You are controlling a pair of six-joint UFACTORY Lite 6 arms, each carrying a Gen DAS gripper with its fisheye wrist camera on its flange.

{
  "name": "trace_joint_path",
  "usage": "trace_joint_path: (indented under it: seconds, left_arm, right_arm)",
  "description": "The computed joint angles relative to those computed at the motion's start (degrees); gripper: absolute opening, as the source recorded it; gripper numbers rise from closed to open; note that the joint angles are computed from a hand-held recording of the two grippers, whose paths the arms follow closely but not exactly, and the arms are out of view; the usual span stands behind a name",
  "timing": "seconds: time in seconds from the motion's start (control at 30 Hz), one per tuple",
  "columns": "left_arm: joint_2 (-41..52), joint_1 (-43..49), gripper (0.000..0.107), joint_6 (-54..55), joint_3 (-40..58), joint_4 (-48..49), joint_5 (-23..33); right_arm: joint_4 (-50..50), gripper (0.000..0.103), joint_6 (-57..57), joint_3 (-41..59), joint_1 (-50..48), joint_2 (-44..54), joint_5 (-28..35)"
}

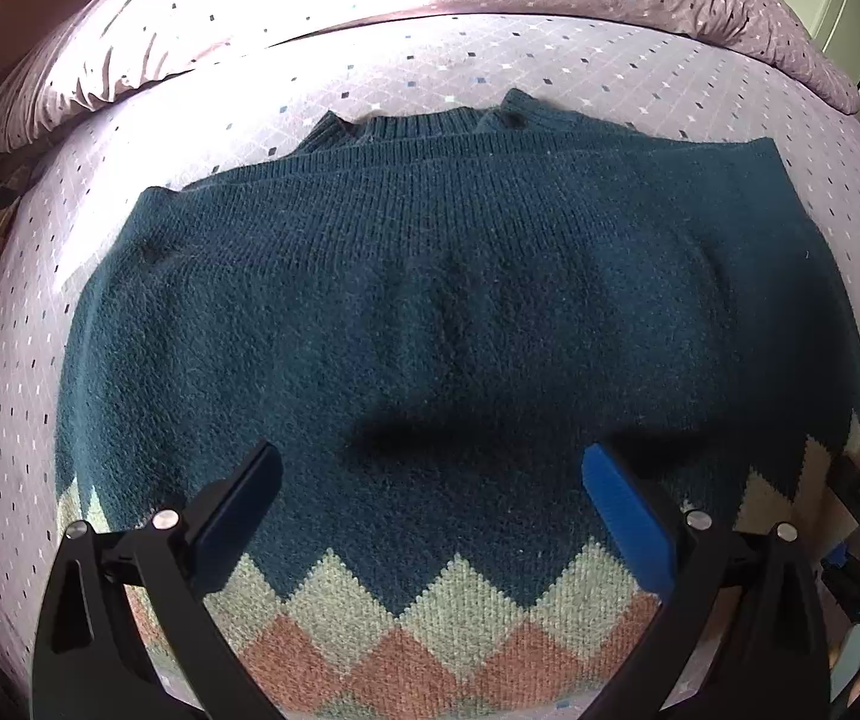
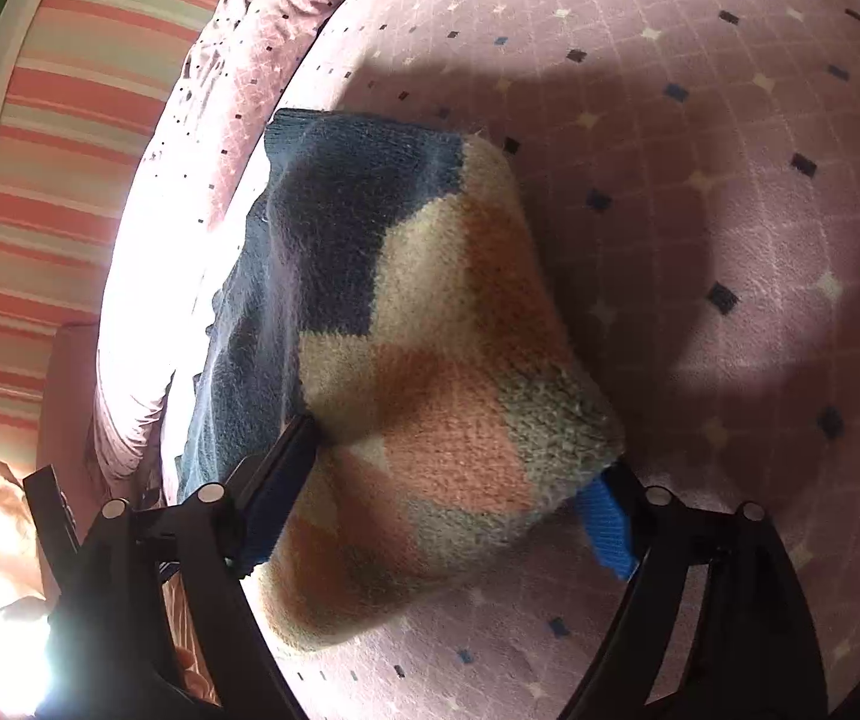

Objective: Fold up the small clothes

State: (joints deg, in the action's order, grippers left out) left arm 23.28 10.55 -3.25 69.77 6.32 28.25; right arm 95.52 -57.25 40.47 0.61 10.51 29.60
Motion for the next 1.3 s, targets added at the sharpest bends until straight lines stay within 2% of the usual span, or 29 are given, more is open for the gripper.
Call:
trace_joint_path:
  seconds: [0.33,0.4,0.5,0.57,0.63,0.7,0.77,0.8,0.87,0.93,1.0,1.03,1.2,1.3]
  left_arm:
    - [-0.71,-0.11,0.101,0.12,-0.65,0.18,0.58]
    - [-1.08,-0.12,0.101,0.06,-1.07,0.31,0.53]
    - [-1.74,-0.09,0.101,0.26,-1.93,0.1,0.59]
    - [-2.11,-0.15,0.101,-0.04,-2.55,0.28,0.45]
    - [-2.12,-0.32,0.101,-0.35,-2.84,0.07,0.5]
    - [-1.98,-0.64,0.101,-1.01,-3.15,0.44,0.37]
    - [-1.74,-1.16,0.101,-2.48,-3.61,1.75,-0.33]
    - [-1.56,-1.36,0.101,-3.12,-3.79,2.25,-0.45]
    - [-1.75,-1.28,0.101,-3.13,-4.03,1.97,-0.52]
    - [-2.26,-0.98,0.101,-2.24,-4.34,1.01,-0.28]
    - [-2.38,-0.67,0.101,-1.44,-4.6,0.16,-0.28]
    - [-2.45,-0.56,0.101,-0.96,-4.86,-0.18,-0.35]
    - [-2.89,-1.07,0.101,-2.01,-5.12,1.47,-0.31]
    - [-4.51,-2.4,0.101,-7.57,-6.92,6.83,-0.45]
  right_arm:
    - [3.43,0.086,-4.74,3.01,3.58,1.67,-5.72]
    - [5.55,0.081,-7.57,2.73,4.12,0.46,-6.58]
    - [2.08,0.069,-7.83,2.64,6.89,-3.87,-11.28]
    - [0.26,0.066,-8.17,2.03,8.51,-6.81,-13.57]
    - [-5.44,0.068,-4.5,3.61,9.51,-5.48,-15.03]
    - [-10.13,0.072,0.53,6.41,8.17,-0.7,-13.15]
    - [-7.13,0.078,-1.26,7.99,5.71,2.89,-8.92]
    - [-5.9,0.084,-2.2,8.57,5.16,4.36,-7.8]
    - [-5.77,0.087,-0.97,10.21,3.77,7.55,-4.51]
    - [-2.62,0.079,-2.3,8.07,3.14,5.18,-3.36]
    - [3.14,0.064,-8.05,3.86,3.66,0.12,-5.03]
    - [3.89,0.061,-9.52,2.89,3.85,-1.34,-5.46]
    - [1.6,0.047,-11.42,3.71,6.29,-2.03,-10.74]
    - [-7.21,0.042,-5.08,3.63,11.84,-5.27,-18.9]
